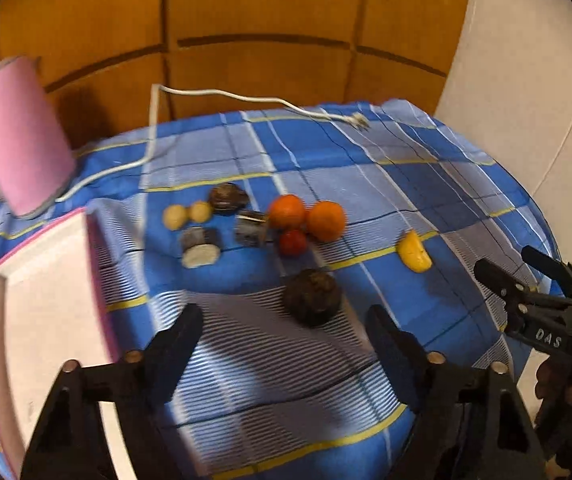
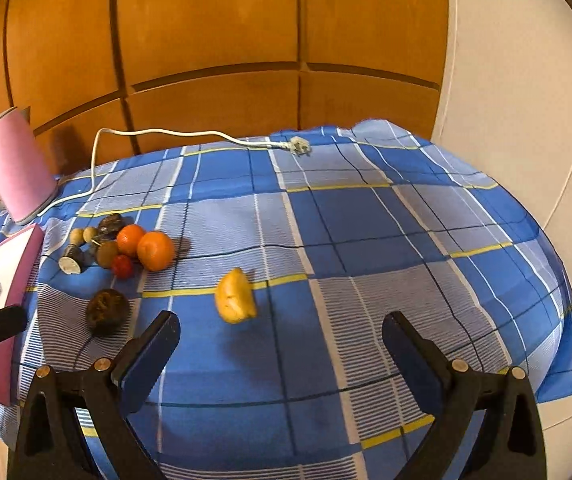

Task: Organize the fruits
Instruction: 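Grasp the dark brown fruit with the left tool while the right tool grasps the yellow lemon wedge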

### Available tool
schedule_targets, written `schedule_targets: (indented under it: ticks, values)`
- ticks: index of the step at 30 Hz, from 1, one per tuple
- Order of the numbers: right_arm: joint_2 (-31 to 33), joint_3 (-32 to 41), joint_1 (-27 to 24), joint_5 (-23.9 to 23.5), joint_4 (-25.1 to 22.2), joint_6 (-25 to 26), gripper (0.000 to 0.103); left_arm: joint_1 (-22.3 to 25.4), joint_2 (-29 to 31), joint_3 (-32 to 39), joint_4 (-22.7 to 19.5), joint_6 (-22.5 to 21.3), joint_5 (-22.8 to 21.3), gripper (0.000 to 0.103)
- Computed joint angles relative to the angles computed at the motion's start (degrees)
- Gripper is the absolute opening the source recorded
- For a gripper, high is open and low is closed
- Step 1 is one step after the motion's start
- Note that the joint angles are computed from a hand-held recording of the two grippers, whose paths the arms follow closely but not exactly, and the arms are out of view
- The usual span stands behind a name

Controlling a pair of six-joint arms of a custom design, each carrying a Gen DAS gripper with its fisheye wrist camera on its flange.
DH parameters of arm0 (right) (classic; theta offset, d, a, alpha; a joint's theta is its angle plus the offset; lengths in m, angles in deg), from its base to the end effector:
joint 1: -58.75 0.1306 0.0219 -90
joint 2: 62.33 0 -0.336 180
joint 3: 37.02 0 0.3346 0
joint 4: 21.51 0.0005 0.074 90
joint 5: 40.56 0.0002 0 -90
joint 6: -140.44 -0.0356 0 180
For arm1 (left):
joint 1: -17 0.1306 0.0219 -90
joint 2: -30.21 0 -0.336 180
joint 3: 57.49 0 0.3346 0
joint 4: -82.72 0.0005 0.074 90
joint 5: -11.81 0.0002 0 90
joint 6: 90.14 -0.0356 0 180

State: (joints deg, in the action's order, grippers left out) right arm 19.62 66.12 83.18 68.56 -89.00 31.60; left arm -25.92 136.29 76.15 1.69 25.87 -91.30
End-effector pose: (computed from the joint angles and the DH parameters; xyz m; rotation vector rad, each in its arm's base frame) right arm 0.3337 0.1382 0.5063 0.0433 2.3225 -0.0202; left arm 0.3538 -0.3187 0.5208 0.2718 2.4688 -0.2284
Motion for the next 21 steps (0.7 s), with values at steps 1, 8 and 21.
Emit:
schedule_targets:
  ticks: [1, 8, 21]
  values:
    - [-0.1, -0.2, -0.1, 0.0, -0.1, -0.2, 0.103, 0.1, 1.7, 1.9, -0.5, -0.6, 1.1, 0.073]
    - [-1.0, -1.5, -1.9, -0.7, 0.3, -0.6, 0.103, -0.1, 12.2, 12.7, -6.2, -1.9, 2.6, 0.051]
    - [0.8, -0.5, -3.5, -8.2, 1.9, 2.4, 0.099, -0.3, 5.3, -2.3, 5.8, -3.9, 0.2, 0.047]
